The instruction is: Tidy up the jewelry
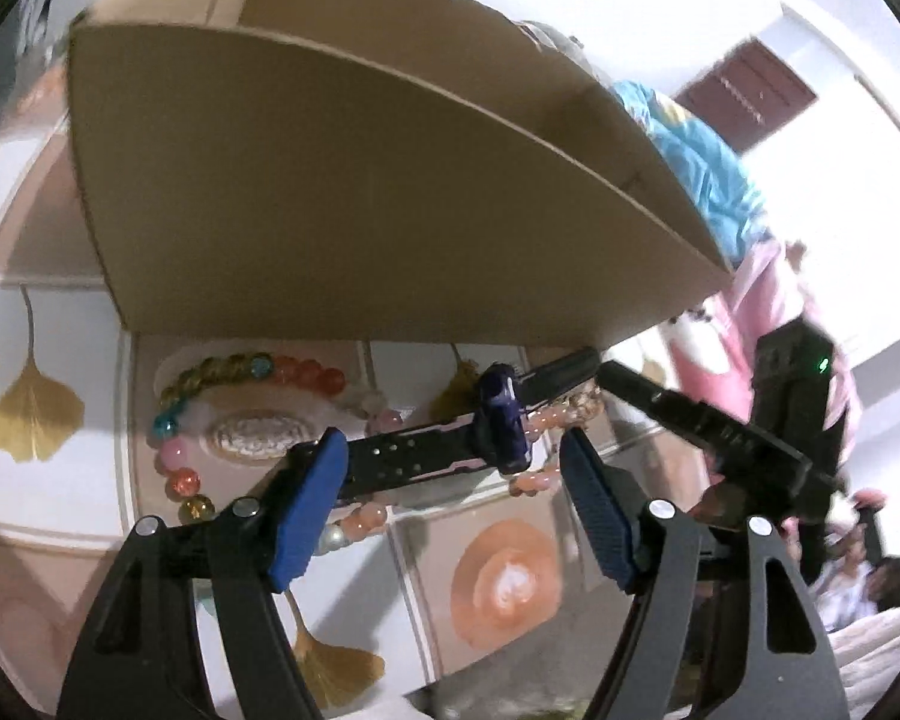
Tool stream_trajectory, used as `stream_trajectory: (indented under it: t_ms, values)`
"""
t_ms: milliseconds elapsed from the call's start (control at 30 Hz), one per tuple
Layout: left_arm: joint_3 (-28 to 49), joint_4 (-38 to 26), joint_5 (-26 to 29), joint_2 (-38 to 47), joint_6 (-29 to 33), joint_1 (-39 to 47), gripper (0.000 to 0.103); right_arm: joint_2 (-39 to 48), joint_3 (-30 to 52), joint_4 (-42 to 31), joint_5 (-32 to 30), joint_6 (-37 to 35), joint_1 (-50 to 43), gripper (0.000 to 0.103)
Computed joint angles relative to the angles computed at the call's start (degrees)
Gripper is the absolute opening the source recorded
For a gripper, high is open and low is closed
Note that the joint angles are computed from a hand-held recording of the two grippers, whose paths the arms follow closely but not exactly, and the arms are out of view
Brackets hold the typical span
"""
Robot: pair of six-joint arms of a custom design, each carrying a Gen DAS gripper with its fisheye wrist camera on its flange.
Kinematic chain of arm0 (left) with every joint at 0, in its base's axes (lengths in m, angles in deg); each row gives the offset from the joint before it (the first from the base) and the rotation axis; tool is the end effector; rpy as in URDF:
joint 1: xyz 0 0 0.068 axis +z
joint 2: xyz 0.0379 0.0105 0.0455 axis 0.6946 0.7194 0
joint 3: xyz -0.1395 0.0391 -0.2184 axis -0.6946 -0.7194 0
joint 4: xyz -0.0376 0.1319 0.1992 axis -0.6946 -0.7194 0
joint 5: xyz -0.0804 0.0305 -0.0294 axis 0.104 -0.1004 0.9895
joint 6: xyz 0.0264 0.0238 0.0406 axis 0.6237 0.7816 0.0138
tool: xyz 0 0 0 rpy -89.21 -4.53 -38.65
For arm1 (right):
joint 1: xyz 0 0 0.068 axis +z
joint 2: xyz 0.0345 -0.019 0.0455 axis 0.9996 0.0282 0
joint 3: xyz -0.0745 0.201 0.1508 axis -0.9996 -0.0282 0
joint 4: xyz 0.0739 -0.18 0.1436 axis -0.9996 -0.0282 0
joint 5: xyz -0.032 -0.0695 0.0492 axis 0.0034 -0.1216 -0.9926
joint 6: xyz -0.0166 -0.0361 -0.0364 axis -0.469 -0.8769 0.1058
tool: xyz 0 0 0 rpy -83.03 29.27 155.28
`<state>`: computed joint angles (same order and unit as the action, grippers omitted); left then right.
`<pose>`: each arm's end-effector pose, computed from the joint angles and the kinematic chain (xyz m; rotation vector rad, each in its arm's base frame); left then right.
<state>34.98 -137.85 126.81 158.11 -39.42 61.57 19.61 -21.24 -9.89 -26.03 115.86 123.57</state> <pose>0.2835 0.0646 0.2539 0.4703 2.6042 -0.8984 0.1567 0.1077 0.2375 0.3847 2.4046 0.6613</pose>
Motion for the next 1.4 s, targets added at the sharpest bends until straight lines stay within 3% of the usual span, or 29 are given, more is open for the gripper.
stream_trajectory:
  t_ms: [233, 300, 567, 867, 967, 1033, 1100, 1200, 1400]
  values:
    - [-5.1, 4.8, -1.2, -4.1, -0.3, -1.8, 0.061, -1.2, -1.7, 1.5, -1.4, 0.8, -1.2, 0.021]
    - [-5.2, 4.8, -1.1, -4.1, 0.4, -1.4, 0.061, -2.9, -3.5, 3.4, -5.8, 0.3, -3.8, 0.013]
    - [-6.0, 6.6, -2.2, -5.7, -1.4, -4.0, 0.061, -0.7, -4.4, 7.4, -6.9, 0.9, -3.9, 0.013]
    - [-8.8, 11.1, -3.9, -8.4, -2.3, -6.8, 0.056, -0.7, -5.1, 8.3, -7.7, 0.0, -4.5, 0.003]
    - [-9.3, 11.7, -4.6, -9.1, -2.1, -6.8, 0.056, -1.8, -4.4, 5.9, -5.2, -0.3, -3.3, 0.008]
    - [-9.0, 11.2, -4.5, -9.2, -1.3, -5.9, 0.056, -3.0, -3.2, 2.9, -2.4, -0.9, -2.6, 0.017]
    - [-8.5, 10.4, -4.8, -9.2, -0.3, -4.4, 0.056, -4.1, -0.9, -2.2, 2.5, -1.7, -1.6, 0.033]
    - [-7.6, 9.2, -6.4, -8.4, 0.4, -3.0, 0.057, -2.8, 1.9, -7.1, 7.2, -3.3, 0.0, 0.04]
    - [-5.9, 7.6, -9.1, -6.1, -1.2, -2.1, 0.058, -0.3, 4.0, -6.7, 6.0, -5.1, 2.7, 0.047]
